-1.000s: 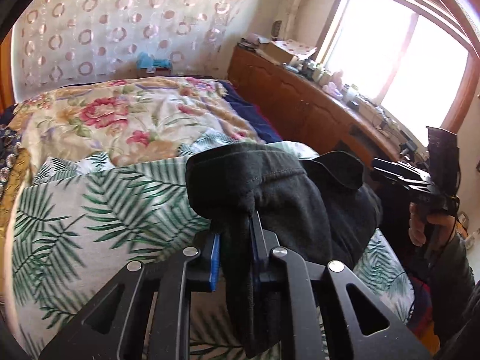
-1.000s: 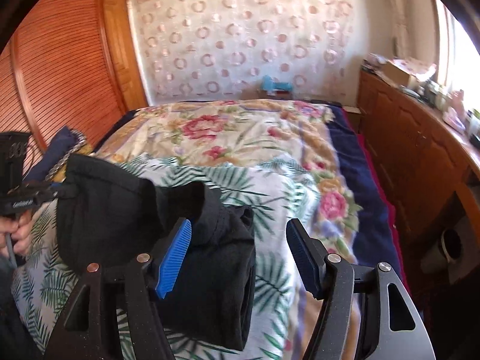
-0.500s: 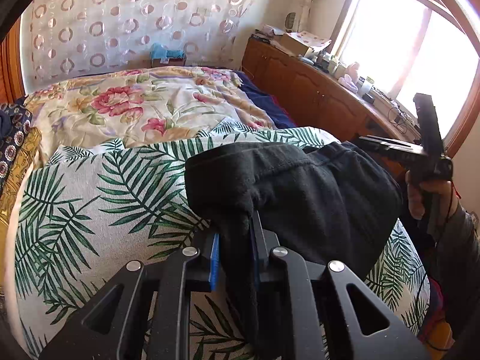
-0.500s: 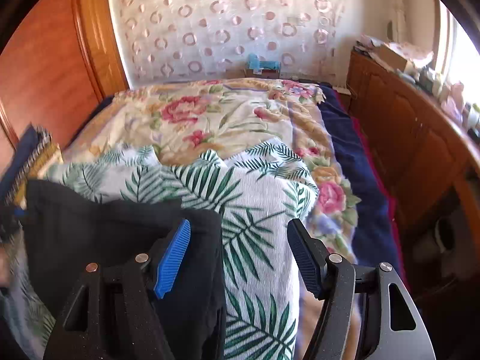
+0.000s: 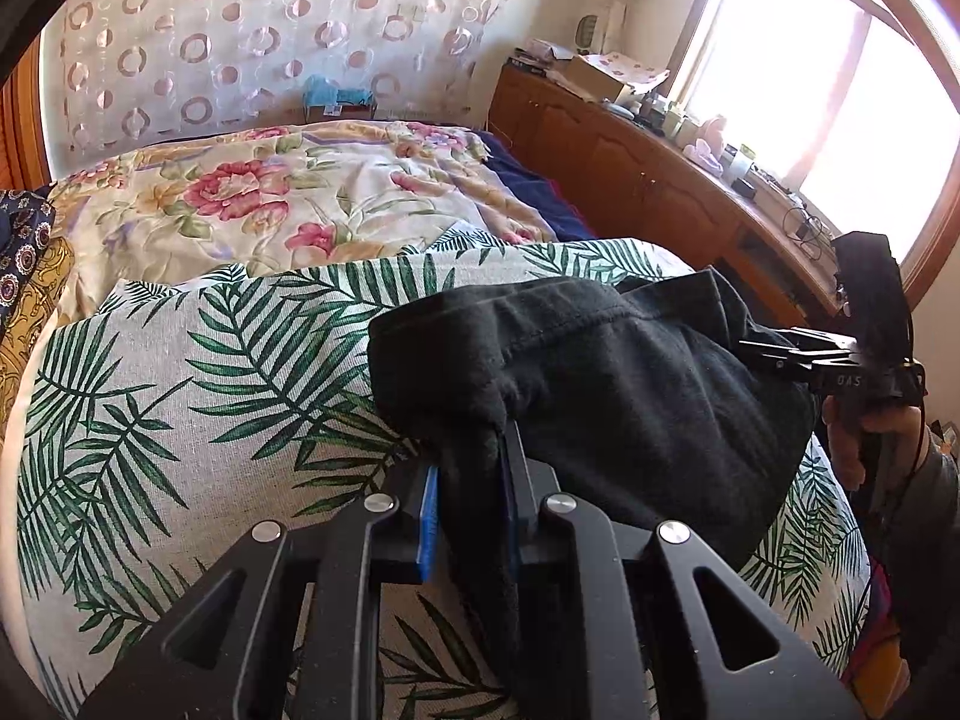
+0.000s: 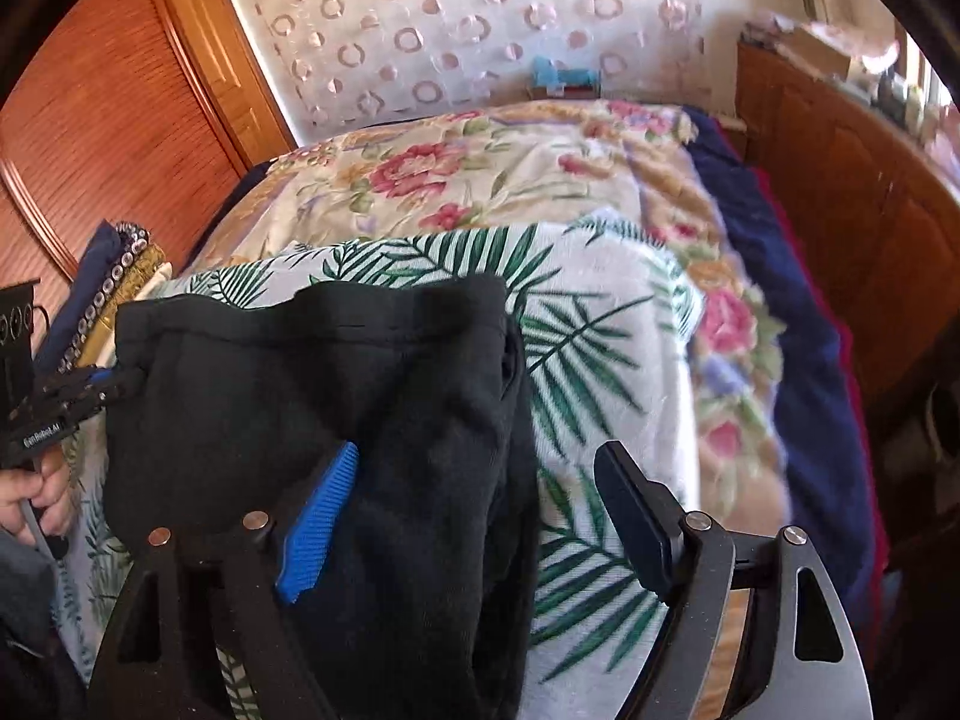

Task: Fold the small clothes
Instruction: 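Carry the black bundle with both grippers to the clothes stack by the plush toy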

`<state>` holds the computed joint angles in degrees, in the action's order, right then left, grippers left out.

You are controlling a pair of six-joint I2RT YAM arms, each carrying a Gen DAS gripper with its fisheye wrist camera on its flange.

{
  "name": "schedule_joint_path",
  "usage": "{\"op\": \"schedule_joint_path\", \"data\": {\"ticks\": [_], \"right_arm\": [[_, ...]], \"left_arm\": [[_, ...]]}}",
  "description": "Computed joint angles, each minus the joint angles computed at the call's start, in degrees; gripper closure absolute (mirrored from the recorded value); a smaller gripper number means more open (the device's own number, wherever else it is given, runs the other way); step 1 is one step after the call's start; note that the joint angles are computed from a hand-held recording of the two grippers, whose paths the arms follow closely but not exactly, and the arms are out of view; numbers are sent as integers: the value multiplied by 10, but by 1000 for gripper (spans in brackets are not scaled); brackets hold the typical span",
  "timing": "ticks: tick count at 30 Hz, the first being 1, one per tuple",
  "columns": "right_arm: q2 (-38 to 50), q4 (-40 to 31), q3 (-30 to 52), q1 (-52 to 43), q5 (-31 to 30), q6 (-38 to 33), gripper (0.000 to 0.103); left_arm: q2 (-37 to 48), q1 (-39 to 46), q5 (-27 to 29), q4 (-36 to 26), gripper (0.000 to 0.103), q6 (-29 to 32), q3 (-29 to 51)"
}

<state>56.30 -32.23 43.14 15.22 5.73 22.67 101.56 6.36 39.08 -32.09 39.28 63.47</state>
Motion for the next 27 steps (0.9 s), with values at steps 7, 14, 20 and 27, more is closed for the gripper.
{"op": "schedule_joint_path", "data": {"ticks": [7,14,20,27], "right_arm": [[21,17,13,-22,-46,-26,42],[4,24,12,22,-9,-53,82],[15,56,59,112,67,-61,83],[149,117,196,186,88,-122,83]], "left_arm": [[-10,4,12,1,86,8,-7],[-39,64,90,-92,86,70,18],[-54,160,148,-189,86,139,66],[15,311,208,-305,86,203,224]]}}
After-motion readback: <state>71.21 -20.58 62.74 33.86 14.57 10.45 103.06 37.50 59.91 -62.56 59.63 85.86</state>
